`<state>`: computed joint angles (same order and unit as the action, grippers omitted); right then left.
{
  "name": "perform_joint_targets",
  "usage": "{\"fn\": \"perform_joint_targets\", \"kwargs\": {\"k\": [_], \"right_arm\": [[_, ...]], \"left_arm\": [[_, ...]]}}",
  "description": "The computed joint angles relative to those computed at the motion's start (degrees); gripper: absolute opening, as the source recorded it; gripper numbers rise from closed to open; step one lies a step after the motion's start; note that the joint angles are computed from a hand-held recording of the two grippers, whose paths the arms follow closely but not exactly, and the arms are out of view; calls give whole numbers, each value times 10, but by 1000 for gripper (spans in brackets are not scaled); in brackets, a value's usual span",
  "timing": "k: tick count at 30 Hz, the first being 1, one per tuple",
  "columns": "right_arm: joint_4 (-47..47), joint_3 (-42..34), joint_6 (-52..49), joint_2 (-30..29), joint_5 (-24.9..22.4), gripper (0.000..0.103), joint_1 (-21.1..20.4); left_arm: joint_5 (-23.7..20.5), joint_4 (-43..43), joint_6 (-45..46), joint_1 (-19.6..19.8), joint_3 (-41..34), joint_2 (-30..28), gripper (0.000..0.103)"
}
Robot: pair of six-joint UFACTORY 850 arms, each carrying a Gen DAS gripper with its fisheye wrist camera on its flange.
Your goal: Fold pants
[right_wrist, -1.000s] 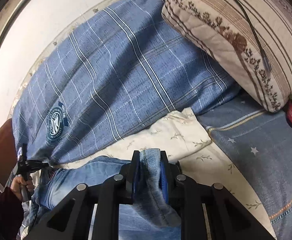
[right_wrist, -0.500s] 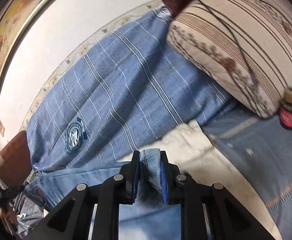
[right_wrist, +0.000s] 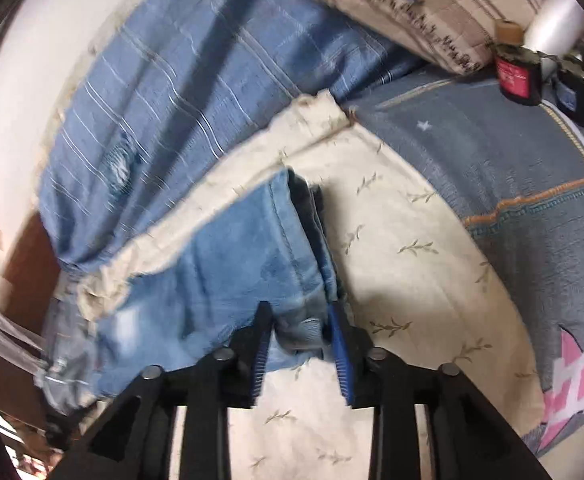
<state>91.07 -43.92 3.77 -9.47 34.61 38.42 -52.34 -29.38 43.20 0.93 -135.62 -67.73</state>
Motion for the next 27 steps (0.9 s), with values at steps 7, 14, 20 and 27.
{"fn": "perform_joint_targets", "kwargs": {"k": [7,14,20,27], "right_arm": [[-49,32,105,32,150,77,18],[-52,-58,-16,-48,-10,67,-101],[124,-139,-275,-116,-76,2,-129],[40,-141,-230,-92,121,2,-76]], "left_arm": [[146,-135,148,0,175,141,9],[123,-155,204,-47,216,156,9],[162,-64,138,-84,225,131,9],[208,-82,191,-88,282,156,10]]}}
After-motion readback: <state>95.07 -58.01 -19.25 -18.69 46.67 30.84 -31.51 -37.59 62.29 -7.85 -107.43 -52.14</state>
